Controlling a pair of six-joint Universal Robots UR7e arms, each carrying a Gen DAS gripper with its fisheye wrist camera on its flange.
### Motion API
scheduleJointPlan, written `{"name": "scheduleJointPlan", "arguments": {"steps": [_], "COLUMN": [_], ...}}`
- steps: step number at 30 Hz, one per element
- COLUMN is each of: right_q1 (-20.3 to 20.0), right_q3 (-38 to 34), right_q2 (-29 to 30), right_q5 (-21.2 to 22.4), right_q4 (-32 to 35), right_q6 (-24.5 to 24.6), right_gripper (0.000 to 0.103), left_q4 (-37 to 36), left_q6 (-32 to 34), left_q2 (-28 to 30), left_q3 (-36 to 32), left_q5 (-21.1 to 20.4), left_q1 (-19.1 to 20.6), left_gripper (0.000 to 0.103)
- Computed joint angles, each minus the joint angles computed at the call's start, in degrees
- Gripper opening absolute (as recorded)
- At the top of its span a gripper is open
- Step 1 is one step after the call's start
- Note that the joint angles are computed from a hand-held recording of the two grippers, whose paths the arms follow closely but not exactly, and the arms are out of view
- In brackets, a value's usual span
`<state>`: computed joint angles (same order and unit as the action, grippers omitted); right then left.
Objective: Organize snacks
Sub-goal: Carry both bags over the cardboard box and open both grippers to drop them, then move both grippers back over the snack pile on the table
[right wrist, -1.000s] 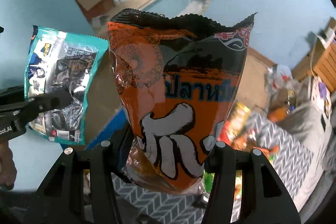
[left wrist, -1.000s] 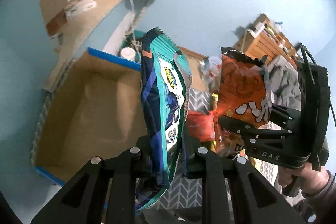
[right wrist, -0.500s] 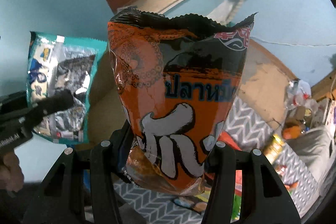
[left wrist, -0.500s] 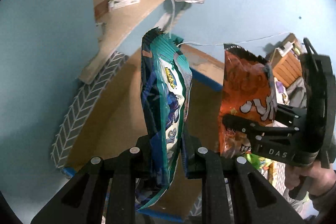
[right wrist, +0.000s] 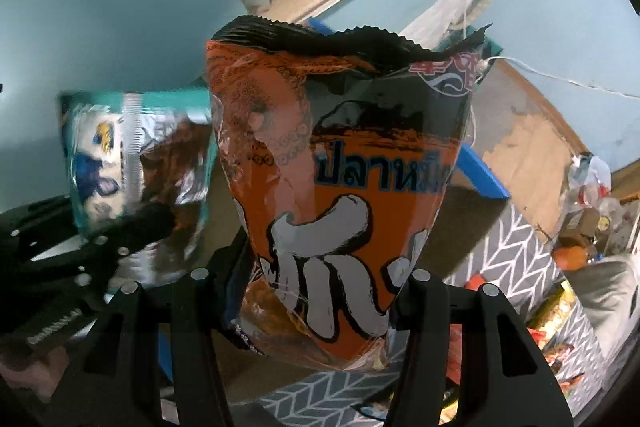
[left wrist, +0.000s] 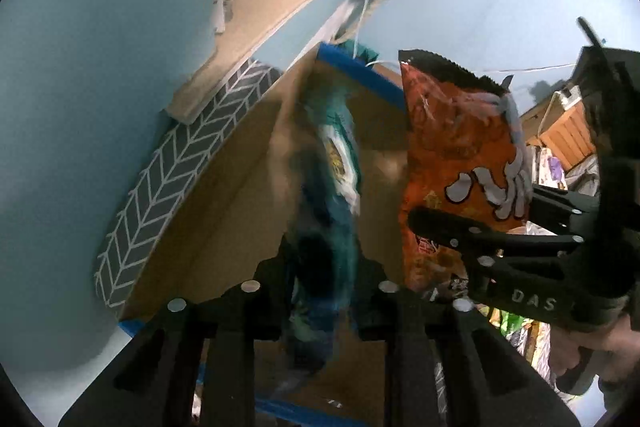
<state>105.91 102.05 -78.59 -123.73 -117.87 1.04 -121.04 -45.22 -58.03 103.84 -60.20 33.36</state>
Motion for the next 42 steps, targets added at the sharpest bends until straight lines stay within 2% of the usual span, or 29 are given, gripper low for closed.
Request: {"name": "scheduleJointPlan", "arguments": {"steps": [2, 4, 5, 12, 17, 21, 30, 42], "right_q1": [0.2, 0.51, 0.67, 1.79, 1.92, 1.89, 1.53, 1.21], "right_q3": [0.09, 0.23, 0.28, -0.2, -0.02, 0.3, 2.19, 5.65], "right_q2": [0.42, 0.35, 0.26, -0.23, -2.21, -4.38, -10.86, -21.75], "right_q5": [-0.92, -1.66, -1.75, -5.12, -6.91, -7.95, -10.13, -13.4], "right_q4": [-0.47, -0.86, -1.02, -1.35, -1.06, -0.31, 2.8, 10.47], "right_q6": [-0.21, -0.36, -0.38, 0.42, 1.68, 3.48, 7.29, 13.87], "right_gripper": [0.057, 0.072, 0.074, 0.075, 0.077, 0.078, 0.078, 0.08], "left_q4": [0.53, 1.74, 2.04, 2.01, 0.54, 0.04, 0.36, 0.11], "left_q6": [-0.67, -1.18, -1.47, -2.49, -1.17, 0.54, 5.49, 8.35], "left_q2": [-0.21, -0.34, -0.54, -1.57, -0.73, 0.37, 3.56, 8.1], "left_q3": [0.16, -0.01, 0.05, 0.18, -0.82, -2.03, -5.31, -8.67], "left_q5": [0.63, 1.32, 1.74, 0.77, -0.17, -0.58, -1.69, -6.17], "left_q1": [-0.02, -0.12, -0.19, -0.34, -0.53, -1.56, -3.95, -7.36], "left_gripper": [0.028, 0.041, 0.05, 0.052, 0.053, 0.057, 0.065, 0.07]}}
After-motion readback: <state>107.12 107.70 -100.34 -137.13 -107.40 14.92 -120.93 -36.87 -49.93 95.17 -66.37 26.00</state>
